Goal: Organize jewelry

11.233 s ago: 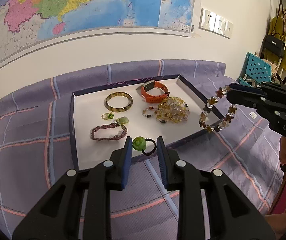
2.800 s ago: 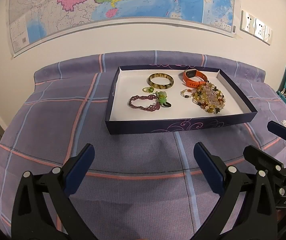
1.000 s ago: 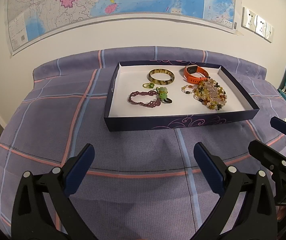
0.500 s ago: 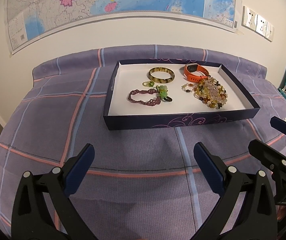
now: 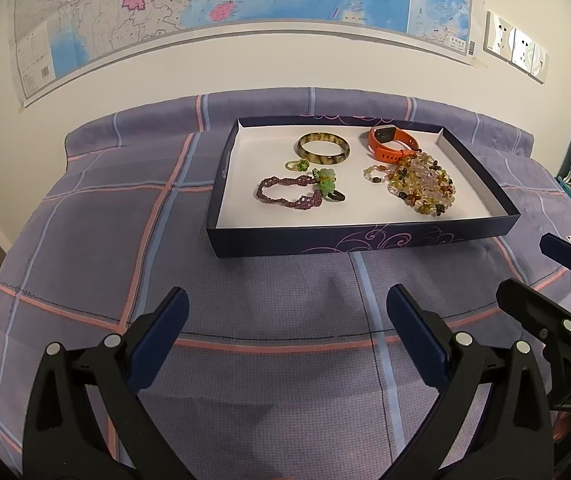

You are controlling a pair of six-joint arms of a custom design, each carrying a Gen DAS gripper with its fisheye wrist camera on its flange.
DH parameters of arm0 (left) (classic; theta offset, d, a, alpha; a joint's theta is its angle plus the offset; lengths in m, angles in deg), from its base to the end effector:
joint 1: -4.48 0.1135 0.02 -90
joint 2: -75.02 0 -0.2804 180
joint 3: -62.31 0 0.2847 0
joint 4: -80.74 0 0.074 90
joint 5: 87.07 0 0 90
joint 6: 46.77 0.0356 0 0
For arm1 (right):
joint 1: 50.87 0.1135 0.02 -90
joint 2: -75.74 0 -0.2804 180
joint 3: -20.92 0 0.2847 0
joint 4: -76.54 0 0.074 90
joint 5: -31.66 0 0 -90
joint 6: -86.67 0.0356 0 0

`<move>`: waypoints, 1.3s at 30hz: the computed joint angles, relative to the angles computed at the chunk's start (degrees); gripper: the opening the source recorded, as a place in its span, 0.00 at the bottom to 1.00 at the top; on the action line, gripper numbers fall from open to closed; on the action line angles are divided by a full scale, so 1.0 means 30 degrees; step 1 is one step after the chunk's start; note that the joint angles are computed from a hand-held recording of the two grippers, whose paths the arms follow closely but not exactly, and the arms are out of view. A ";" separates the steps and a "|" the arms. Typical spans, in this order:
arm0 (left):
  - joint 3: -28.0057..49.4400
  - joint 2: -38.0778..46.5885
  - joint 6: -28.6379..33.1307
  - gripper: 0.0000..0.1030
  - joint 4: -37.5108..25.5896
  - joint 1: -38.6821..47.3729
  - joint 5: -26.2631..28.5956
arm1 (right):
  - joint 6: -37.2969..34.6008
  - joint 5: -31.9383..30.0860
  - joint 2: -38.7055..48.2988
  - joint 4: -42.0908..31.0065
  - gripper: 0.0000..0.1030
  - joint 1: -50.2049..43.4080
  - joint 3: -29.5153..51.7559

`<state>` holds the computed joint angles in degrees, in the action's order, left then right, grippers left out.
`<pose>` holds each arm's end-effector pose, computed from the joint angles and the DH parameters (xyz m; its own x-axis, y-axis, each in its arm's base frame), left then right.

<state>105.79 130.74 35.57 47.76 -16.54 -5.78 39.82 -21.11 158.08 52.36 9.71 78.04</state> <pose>0.2047 -0.0729 0.2073 -0.6907 0.1242 -0.7124 0.1644 0.9863 0.0126 0.1695 0.2566 0.1924 -0.6141 0.0195 -0.7890 -0.1098 0.9879 0.1099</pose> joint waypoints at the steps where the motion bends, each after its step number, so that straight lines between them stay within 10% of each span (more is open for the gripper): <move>1: -0.0005 -0.0006 -0.0001 0.95 -0.0004 -0.0007 0.0001 | 0.0009 0.0027 0.0005 0.0006 0.93 0.0017 0.0003; 39: -0.0222 -0.0154 -0.0133 0.95 0.0221 -0.0261 -0.0479 | -0.0023 -0.0095 0.0011 -0.0004 0.94 -0.0042 0.0003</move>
<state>105.13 130.28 35.17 48.42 -17.32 -7.22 39.75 -21.40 158.11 52.35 9.58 78.05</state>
